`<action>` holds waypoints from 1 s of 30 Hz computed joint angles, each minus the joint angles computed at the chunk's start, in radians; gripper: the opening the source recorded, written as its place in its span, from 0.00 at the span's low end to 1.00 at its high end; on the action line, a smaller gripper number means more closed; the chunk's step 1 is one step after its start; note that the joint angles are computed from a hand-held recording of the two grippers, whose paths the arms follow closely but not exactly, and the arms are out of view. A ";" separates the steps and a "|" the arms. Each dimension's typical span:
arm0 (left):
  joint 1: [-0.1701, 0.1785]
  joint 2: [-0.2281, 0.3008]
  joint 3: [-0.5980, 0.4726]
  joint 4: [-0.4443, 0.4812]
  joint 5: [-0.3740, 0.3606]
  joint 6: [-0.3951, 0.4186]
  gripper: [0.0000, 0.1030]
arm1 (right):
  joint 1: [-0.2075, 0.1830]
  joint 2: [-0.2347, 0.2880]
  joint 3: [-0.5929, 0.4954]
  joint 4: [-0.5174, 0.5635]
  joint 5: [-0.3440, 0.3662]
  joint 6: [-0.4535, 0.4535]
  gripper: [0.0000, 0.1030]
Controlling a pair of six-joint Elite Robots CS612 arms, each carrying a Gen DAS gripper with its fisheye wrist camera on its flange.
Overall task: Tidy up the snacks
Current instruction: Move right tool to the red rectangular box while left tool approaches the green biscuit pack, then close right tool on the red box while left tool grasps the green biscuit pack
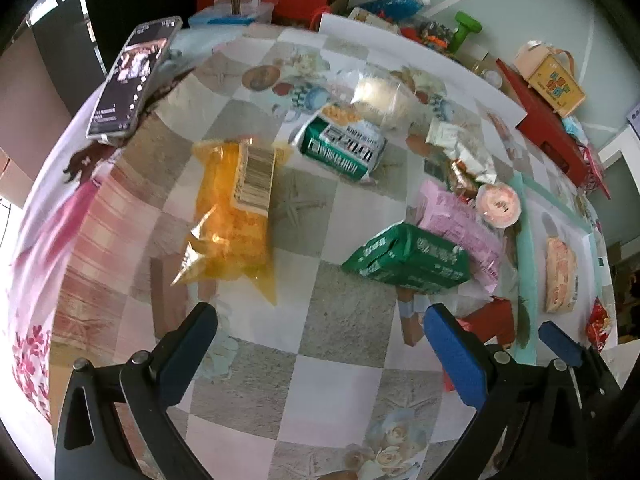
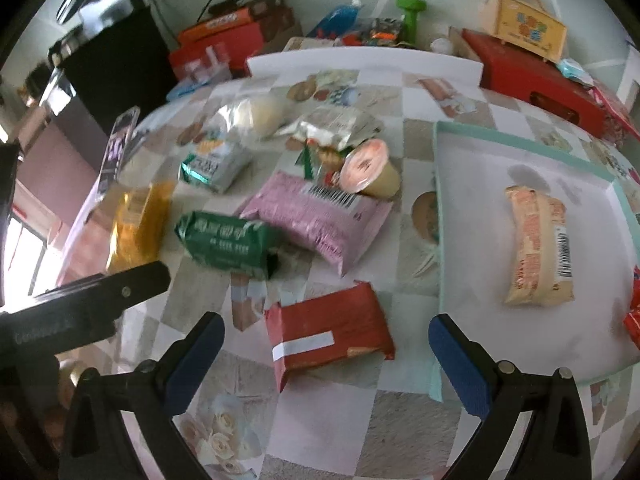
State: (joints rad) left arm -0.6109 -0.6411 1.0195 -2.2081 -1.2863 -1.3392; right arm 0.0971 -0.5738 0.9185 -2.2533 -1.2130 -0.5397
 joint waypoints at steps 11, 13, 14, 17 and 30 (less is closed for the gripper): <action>0.020 0.024 -0.009 -0.036 -0.108 -0.025 1.00 | 0.020 0.021 -0.018 0.075 -0.078 -0.070 1.00; 0.019 0.025 -0.012 -0.036 -0.105 -0.019 1.00 | 0.019 0.030 -0.035 0.099 -0.075 -0.060 1.00; 0.019 0.026 -0.013 -0.036 -0.103 -0.018 1.00 | 0.019 0.034 -0.040 0.103 -0.078 -0.056 1.00; 0.019 0.026 -0.013 -0.045 -0.102 -0.022 1.00 | 0.022 0.034 -0.033 0.079 -0.089 -0.065 0.96; 0.019 0.023 -0.008 -0.052 -0.104 -0.011 1.00 | 0.022 0.025 -0.015 0.022 -0.092 -0.089 0.67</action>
